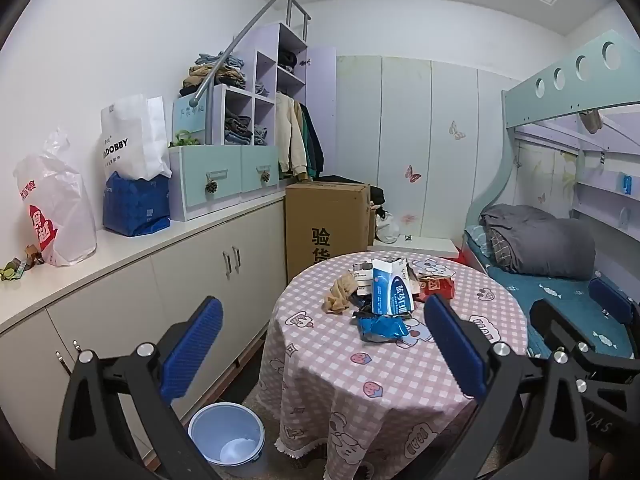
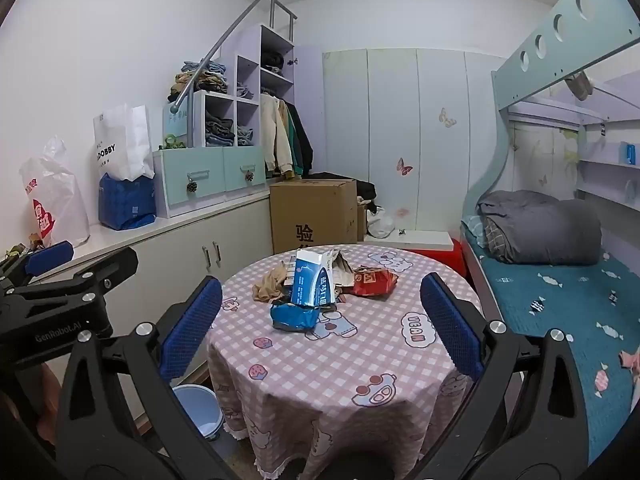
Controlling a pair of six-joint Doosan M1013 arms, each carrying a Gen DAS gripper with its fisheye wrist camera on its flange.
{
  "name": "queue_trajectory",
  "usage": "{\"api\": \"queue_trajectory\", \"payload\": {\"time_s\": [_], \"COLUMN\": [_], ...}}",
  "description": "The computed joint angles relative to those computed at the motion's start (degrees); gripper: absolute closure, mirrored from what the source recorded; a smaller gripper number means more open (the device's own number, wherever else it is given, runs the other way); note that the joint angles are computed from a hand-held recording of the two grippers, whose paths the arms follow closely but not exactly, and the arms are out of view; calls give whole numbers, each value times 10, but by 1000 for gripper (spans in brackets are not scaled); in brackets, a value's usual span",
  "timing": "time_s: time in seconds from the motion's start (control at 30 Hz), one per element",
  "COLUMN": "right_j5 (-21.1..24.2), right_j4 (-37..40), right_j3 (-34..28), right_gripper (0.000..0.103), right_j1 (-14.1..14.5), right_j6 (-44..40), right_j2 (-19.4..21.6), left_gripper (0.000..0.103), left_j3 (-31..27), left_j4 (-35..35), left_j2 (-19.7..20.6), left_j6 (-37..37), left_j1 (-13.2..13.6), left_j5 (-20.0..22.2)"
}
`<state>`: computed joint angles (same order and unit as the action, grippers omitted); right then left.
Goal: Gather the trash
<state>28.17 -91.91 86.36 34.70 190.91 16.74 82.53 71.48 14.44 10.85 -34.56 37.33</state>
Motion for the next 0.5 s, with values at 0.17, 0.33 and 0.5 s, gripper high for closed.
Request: {"api": "queue_trajectory", "payload": {"time_s": [0.17,0.33,0.5], "right_j5": [2,1,2], "right_j4": [-3,7,10], "right_j3": [0,-2,-3], "right_gripper": [6,6,6], "right_j1": [1,1,1], "right_j6": [1,-8,-11], "right_j2": [0,1,1], "left_gripper": [4,4,4], "left_j3": [0,1,2], "left_j4": [2,2,0], "left_j2": [0,-1,-1], "left_j6": [0,1,2], "left_j1": [0,0,0], "left_j5": [0,0,1]}}
